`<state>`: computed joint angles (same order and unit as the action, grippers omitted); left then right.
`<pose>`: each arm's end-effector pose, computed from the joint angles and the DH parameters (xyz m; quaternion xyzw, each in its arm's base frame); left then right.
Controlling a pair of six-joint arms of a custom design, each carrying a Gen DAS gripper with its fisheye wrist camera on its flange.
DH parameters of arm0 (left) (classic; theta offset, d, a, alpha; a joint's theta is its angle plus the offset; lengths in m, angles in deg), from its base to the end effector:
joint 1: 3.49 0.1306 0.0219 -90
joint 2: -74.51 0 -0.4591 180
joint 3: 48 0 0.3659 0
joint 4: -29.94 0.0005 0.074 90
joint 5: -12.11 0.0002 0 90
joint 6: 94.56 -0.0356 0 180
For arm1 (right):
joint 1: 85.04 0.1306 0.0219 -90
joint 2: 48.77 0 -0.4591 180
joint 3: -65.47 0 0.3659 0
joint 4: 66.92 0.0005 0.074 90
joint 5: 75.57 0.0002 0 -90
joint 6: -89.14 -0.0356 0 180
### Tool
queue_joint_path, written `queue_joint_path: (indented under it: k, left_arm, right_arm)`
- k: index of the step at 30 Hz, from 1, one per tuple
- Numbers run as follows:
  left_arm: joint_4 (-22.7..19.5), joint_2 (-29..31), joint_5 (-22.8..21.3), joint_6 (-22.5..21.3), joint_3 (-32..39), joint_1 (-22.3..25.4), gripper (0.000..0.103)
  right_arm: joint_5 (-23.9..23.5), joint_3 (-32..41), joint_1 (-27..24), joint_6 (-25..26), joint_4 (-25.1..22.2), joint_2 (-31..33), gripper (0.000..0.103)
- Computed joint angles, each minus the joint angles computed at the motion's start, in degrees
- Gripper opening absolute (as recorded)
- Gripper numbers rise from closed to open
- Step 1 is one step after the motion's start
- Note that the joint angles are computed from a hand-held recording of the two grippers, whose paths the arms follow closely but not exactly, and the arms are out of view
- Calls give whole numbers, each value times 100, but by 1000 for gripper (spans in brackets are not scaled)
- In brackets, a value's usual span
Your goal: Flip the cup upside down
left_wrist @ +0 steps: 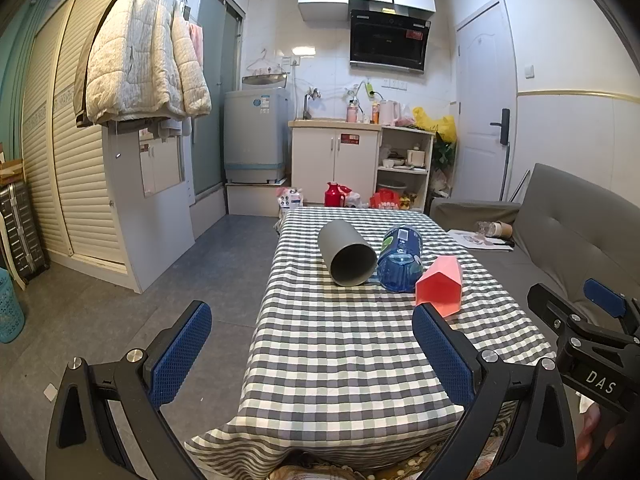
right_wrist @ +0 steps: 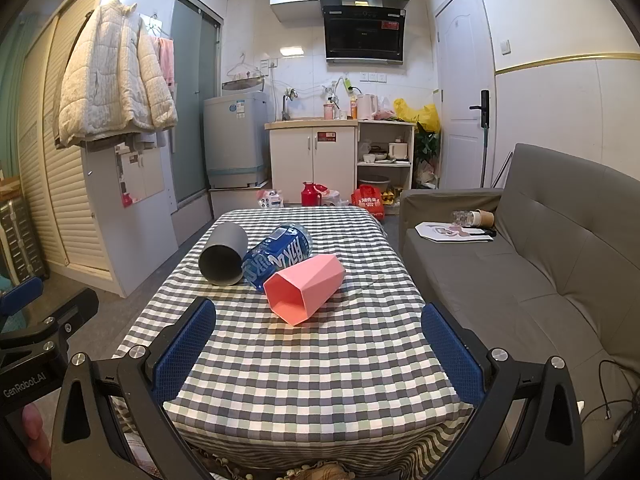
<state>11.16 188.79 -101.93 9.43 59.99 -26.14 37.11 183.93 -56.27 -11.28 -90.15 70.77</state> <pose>0.6244 -0.2454 0.4637 -0.0492 0.8313 0.0018 0.5536 0.6304 0.3299 0.4790 -0.0261 0.8302 0.0227 0.5564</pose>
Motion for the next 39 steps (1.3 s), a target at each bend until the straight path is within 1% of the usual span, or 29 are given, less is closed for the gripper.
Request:
queue_joint_path:
  k: [17, 22, 30, 39]
  left_arm:
    - [-87, 29, -22, 11, 90, -16, 103]
    - [-16, -4, -4, 1, -13, 6, 103]
    - [-87, 22, -19, 9, 69, -10, 103]
    - [-57, -32, -7, 13, -21, -5, 103]
  right_arm:
    - [1, 0, 2, -11, -21, -7, 103]
    - [-4, 3, 1, -13, -23, -5, 103]
    - [-7, 14, -1, -16, -38, 1, 103]
    - [-39, 8, -28, 3, -9, 47, 103]
